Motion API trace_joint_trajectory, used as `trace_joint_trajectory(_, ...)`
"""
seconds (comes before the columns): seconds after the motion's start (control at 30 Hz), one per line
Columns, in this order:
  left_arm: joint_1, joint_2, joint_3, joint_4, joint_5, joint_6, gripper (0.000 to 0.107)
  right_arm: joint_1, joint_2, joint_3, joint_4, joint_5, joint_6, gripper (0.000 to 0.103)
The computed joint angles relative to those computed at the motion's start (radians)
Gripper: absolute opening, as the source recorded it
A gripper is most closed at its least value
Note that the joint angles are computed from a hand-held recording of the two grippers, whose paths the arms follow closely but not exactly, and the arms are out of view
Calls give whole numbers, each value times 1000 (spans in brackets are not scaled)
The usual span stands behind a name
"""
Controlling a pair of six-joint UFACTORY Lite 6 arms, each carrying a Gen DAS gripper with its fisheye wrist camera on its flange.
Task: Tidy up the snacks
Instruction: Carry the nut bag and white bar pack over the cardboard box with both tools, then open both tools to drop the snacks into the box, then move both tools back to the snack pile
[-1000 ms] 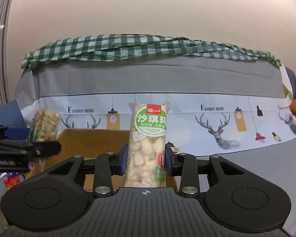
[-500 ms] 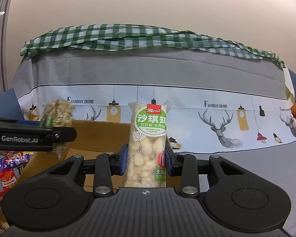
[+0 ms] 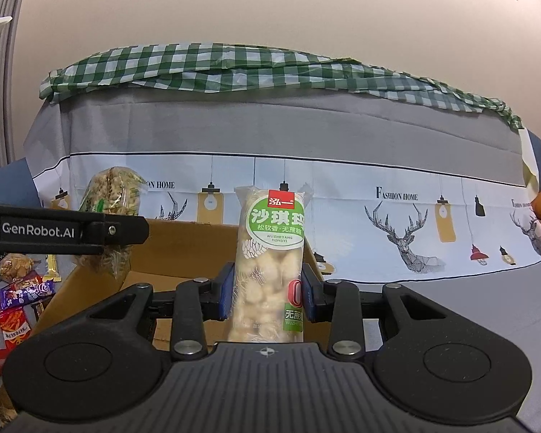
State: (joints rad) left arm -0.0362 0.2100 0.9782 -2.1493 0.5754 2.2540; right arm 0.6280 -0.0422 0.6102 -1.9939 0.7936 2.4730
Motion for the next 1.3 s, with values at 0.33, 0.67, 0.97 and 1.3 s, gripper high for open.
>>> trace_joint_trajectory(0.33,13,9,36,3,-21,-33,100,36,33,25,50,60,-36,88)
trace_joint_trajectory(0.67,70,-32,-19,-41,77,112,75,57,60,48,64,76,-45,82)
trace_joint_trajectory(0.97,277,-142,-66,193,163,24,43,104,73,68,27,65,37,32)
trace_joint_trajectory(1.3,685,92,137,410,267,-3,33,216,167,190,-91,-2,142,32)
